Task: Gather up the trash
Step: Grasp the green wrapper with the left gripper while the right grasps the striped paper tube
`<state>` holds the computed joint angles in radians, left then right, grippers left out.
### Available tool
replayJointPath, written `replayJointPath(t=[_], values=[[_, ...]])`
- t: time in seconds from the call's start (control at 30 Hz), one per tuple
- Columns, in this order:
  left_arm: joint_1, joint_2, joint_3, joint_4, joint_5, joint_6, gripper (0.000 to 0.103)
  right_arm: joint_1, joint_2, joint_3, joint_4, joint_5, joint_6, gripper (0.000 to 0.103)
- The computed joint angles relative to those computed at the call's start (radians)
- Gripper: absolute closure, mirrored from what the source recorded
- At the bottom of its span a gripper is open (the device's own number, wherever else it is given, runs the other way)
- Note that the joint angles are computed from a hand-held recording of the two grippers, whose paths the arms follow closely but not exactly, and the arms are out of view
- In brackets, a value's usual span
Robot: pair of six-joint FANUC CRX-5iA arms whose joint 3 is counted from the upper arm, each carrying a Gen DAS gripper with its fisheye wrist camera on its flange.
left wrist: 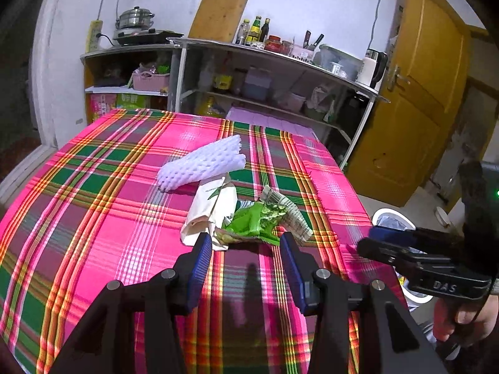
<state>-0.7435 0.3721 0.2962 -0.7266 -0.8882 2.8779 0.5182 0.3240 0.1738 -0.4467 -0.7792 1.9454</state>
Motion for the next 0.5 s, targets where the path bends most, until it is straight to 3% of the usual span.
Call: replayJointPath(t=[0.37,0.5], values=[[0.037,-0.005,-0.025,0.016,0.069,-0.055,0.058,0.031,0.149,0.151,0.051,-0.051,-0.033,0.065],[0.037,-0.005,-0.026,0.016,0.071,-0.056,0.058,0.035,0.176,0.173,0.052,-0.061,-0.025,0.08]])
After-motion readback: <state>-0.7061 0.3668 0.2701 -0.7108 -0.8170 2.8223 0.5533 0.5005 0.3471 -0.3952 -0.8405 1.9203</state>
